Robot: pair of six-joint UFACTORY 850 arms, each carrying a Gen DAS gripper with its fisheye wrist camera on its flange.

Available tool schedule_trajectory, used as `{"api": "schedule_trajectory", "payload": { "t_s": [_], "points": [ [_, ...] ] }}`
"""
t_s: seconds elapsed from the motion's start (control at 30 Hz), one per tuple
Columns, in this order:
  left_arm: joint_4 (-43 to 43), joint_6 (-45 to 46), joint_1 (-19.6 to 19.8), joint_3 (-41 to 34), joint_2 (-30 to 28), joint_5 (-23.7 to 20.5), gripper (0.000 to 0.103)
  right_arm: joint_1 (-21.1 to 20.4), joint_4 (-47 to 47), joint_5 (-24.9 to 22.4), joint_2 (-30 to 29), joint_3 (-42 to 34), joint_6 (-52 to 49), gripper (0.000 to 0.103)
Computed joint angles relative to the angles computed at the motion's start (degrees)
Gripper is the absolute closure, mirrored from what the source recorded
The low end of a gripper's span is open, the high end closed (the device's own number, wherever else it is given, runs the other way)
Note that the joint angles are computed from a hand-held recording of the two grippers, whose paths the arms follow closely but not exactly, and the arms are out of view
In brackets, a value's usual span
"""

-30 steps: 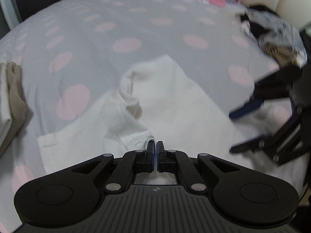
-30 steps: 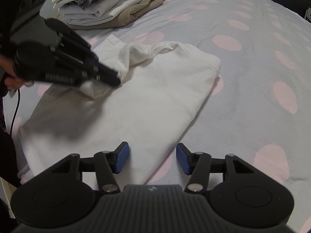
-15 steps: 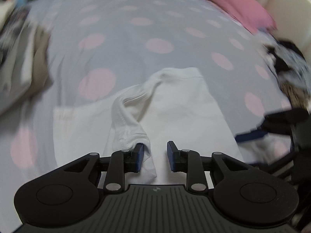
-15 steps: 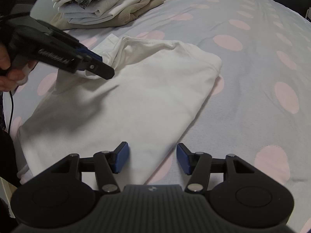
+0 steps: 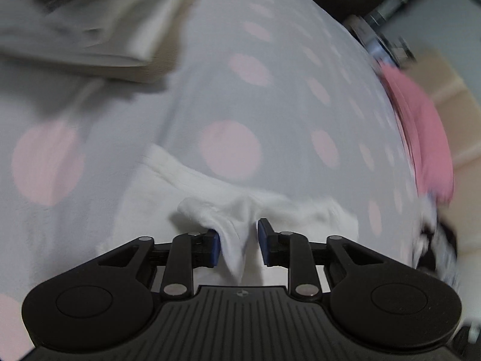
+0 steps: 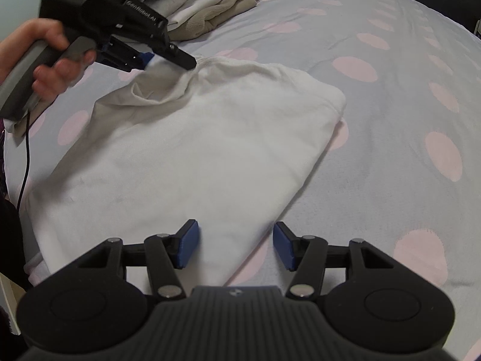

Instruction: Fold clothes

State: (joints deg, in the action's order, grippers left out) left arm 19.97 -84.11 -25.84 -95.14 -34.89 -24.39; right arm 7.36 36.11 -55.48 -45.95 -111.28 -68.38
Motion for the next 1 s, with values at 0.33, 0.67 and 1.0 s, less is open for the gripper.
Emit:
{"api": "schedule_trajectory", "payload": {
  "t_s": [0.33,0.67,1.0],
  "points": [
    [16.17,10.48,-3.34,-11.99,-5.57,-16.27,0.100,0.00,0.12,-0.25,-0.48,-0.56,0.48,0.044],
    [22.17,0.56,-3.56,-8.34,-2.85,-20.16,0.082,-0.73,0.87,-1.47,-1.38,-2.26,2.37,0.044],
    [16.21,9.29,-5.04,-6.59,-1.75,-21.60,0.043,-1.42,2.33,-3.87,-7.79,-13.65,15.94,0.044]
  ]
}}
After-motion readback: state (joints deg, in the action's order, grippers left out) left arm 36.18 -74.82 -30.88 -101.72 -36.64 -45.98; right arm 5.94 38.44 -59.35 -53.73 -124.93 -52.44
